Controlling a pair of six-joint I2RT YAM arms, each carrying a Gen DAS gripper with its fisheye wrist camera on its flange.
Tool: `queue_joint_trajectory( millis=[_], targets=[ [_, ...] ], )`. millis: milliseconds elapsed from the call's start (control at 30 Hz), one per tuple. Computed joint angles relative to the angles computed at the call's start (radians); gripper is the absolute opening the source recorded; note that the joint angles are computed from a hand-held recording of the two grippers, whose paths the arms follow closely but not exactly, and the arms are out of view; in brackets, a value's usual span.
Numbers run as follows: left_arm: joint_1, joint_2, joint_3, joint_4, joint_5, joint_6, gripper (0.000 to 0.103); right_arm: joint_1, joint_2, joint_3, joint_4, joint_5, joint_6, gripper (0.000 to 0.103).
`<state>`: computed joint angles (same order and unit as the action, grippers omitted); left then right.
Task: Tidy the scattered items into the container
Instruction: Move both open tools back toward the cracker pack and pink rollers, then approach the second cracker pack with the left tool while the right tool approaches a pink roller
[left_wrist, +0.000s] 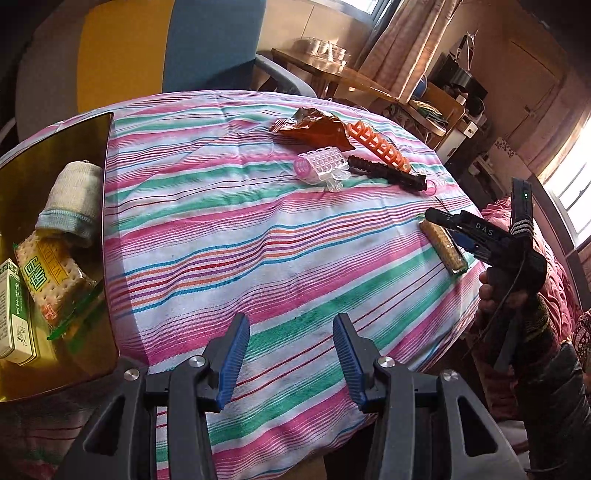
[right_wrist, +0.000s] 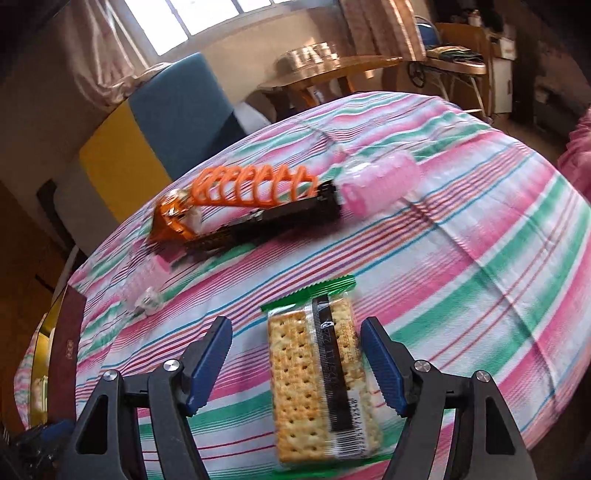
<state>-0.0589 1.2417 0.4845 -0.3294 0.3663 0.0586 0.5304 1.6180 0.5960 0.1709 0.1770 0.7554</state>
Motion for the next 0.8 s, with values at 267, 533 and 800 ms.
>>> queue_joint_trajectory(
  millis=[267,533,800],
  targets=[
    [0.046,0.005,-0.009,0.001,0.016,0.015,0.048,0.184,0.218,0.208,0.093,-0.156,0.053,0.075],
    [0.106,0.018,-0.018,-0.004,0.034,0.039,0.048,0.201,0.235,0.288,0.075,-0.273,0.018,0.075],
    [0.08,0.08,-0.006,0.027,0.027,0.03,0.048,-0.115,0.09,0.329,-0.224,-0.074,-0.2,0.075]
  ],
)
